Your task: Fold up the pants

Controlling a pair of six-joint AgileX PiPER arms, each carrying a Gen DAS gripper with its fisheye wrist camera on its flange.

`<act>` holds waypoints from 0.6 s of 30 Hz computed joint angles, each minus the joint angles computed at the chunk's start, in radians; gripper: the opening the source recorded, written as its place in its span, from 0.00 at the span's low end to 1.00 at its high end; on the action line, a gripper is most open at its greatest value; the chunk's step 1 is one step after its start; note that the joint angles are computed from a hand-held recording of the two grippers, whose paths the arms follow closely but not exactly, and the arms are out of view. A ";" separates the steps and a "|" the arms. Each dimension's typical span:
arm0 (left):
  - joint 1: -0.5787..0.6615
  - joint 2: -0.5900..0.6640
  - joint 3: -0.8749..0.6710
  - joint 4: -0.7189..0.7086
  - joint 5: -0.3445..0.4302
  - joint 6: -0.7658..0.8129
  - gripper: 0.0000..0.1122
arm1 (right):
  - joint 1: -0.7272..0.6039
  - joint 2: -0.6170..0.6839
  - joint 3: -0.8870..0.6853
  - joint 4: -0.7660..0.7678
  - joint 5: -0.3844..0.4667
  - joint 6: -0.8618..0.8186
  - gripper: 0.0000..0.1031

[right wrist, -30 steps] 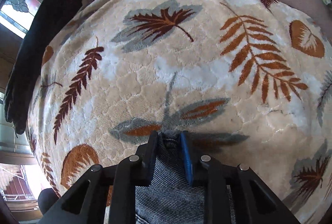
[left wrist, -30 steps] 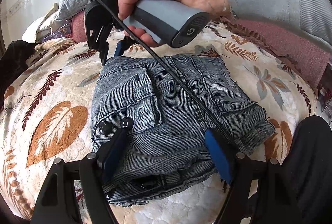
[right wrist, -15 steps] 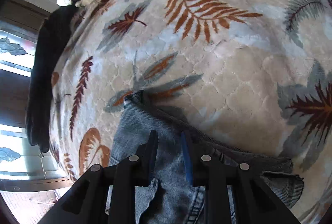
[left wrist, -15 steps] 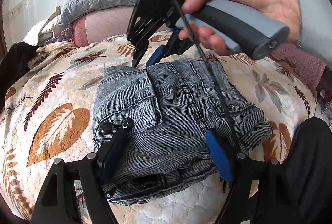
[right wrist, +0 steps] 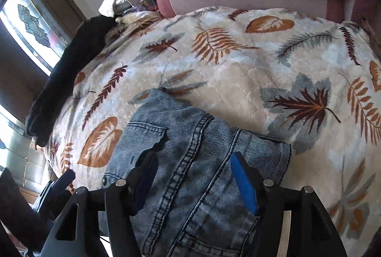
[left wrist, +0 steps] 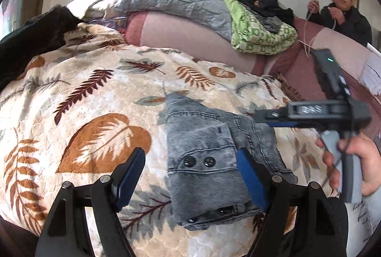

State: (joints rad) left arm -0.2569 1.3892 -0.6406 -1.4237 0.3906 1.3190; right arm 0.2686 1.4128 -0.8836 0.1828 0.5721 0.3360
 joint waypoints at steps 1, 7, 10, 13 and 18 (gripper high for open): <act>0.009 0.021 -0.023 0.049 0.001 -0.057 0.71 | 0.017 -0.042 0.034 -0.019 -0.003 0.025 0.67; -0.110 0.233 -0.174 0.637 -0.016 -0.594 0.71 | 0.051 -0.054 0.228 0.008 -0.059 0.062 0.72; -0.141 0.156 -0.170 0.873 -0.029 -0.849 0.71 | 0.032 -0.184 0.264 -0.002 -0.038 0.131 0.72; -0.180 0.102 -0.170 1.062 -0.038 -1.041 0.71 | 0.078 -0.291 0.298 -0.095 -0.027 0.268 0.72; -0.256 0.117 -0.195 1.302 -0.022 -1.285 0.71 | 0.238 -0.228 0.318 -0.315 -0.022 0.532 0.79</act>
